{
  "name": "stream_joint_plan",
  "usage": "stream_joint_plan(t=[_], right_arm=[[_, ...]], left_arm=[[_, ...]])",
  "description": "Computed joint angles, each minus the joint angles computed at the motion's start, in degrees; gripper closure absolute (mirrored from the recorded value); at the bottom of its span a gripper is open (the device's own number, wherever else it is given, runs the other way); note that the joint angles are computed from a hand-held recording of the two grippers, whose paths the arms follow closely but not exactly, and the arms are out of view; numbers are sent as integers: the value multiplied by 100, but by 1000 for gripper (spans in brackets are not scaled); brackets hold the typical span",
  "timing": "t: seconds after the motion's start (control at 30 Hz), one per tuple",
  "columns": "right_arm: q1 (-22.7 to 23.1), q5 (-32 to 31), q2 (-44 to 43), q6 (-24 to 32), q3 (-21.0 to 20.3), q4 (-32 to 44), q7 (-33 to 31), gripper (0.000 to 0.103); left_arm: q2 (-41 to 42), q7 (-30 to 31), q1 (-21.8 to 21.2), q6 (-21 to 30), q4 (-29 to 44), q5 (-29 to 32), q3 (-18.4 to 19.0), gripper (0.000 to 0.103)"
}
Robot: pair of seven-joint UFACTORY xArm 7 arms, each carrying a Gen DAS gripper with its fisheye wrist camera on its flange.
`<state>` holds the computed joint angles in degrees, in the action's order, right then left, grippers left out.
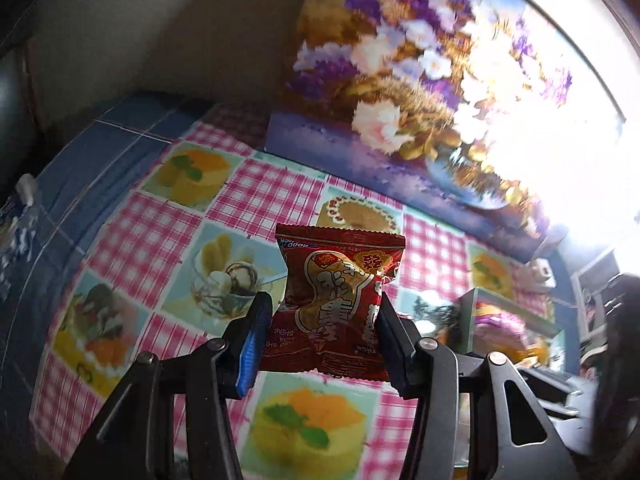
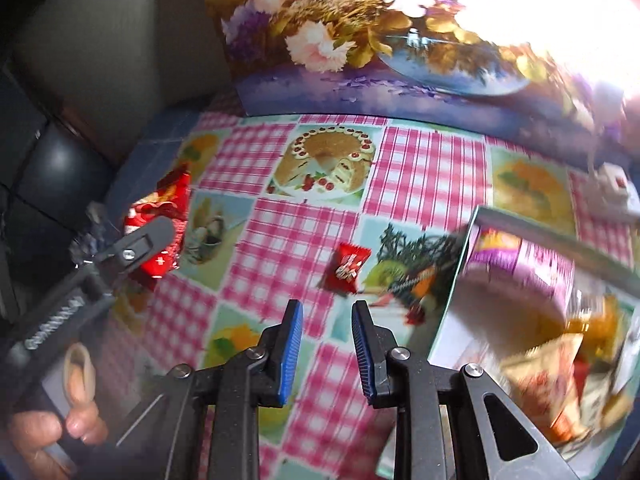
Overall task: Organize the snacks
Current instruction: 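Carry both red candies over the white tray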
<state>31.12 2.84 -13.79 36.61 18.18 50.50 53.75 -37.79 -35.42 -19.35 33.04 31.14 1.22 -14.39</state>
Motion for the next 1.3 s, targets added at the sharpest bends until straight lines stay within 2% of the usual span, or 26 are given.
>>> stream_joint_plan(t=[0.1,0.27,0.37,0.7,1.0,1.1,1.3], right_arm=[[-45,37,-35,-96,31,-128,388,76],[-31,256,427,-239,-78,-62,463,75],[-51,195,706,-176,-117,89,498,75],[-45,-66,1476,-109,-249,648,545,75],[76,-700,1907,142,-346,999,860,75],[155,-934,2081,270,-358,1198,935,78],[239,-1023,1715,202,-330,868,1120,80]], left_arm=[[-144,-363,148,457,164,145,-260,50],[-279,-579,121,817,94,223,-269,50],[-350,-530,89,802,-100,164,-94,50],[-334,-423,256,448,-584,124,147,50],[-233,-241,216,222,-759,-61,274,50],[-232,-234,232,236,-763,-76,267,50],[-323,-221,169,394,-705,-130,239,50]])
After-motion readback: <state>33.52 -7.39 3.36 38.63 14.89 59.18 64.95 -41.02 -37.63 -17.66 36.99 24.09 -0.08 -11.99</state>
